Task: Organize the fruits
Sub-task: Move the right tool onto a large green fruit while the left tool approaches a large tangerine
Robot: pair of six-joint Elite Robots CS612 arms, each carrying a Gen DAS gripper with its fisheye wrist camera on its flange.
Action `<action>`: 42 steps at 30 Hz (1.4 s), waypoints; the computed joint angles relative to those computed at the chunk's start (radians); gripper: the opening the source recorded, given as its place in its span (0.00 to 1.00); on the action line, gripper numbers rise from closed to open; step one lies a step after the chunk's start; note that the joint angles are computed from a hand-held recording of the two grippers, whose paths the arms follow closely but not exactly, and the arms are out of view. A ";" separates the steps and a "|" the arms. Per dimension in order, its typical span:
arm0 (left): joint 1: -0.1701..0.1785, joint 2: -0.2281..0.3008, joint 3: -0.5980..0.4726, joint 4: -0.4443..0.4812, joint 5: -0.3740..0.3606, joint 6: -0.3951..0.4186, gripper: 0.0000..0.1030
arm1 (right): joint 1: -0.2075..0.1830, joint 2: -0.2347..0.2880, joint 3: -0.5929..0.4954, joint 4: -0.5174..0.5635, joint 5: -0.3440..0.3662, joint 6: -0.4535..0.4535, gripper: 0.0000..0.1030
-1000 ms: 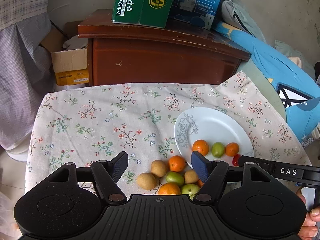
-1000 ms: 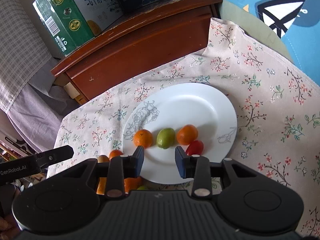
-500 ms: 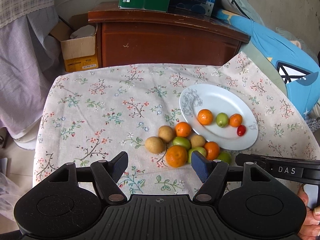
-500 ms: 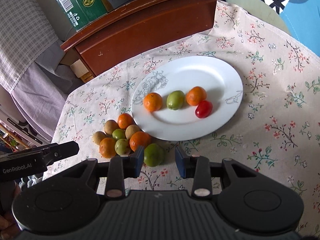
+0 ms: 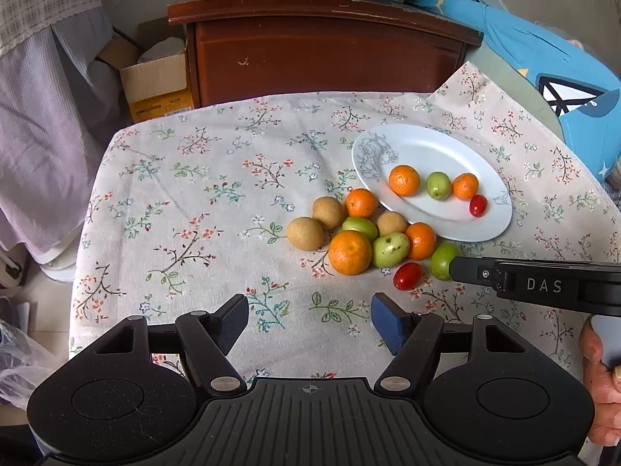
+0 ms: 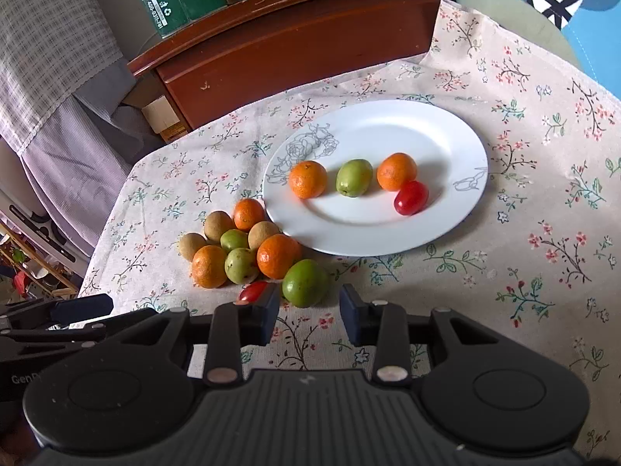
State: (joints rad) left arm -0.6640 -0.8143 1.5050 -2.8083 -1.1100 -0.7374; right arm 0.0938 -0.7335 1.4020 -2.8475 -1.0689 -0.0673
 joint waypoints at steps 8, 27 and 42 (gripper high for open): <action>0.004 0.015 -0.015 0.023 -0.001 -0.006 0.68 | 0.007 0.013 -0.013 -0.004 -0.003 -0.021 0.35; 0.012 0.070 -0.054 -0.088 0.021 0.067 0.65 | 0.007 0.005 -0.009 0.031 -0.033 0.000 0.29; 0.033 0.113 -0.085 -0.177 -0.037 0.124 0.52 | 0.005 0.008 -0.015 0.039 -0.034 0.036 0.30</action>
State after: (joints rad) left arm -0.6309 -0.7010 1.4202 -2.9849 -1.1475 -0.6130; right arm 0.0988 -0.7250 1.3868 -2.8085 -1.1026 -0.0315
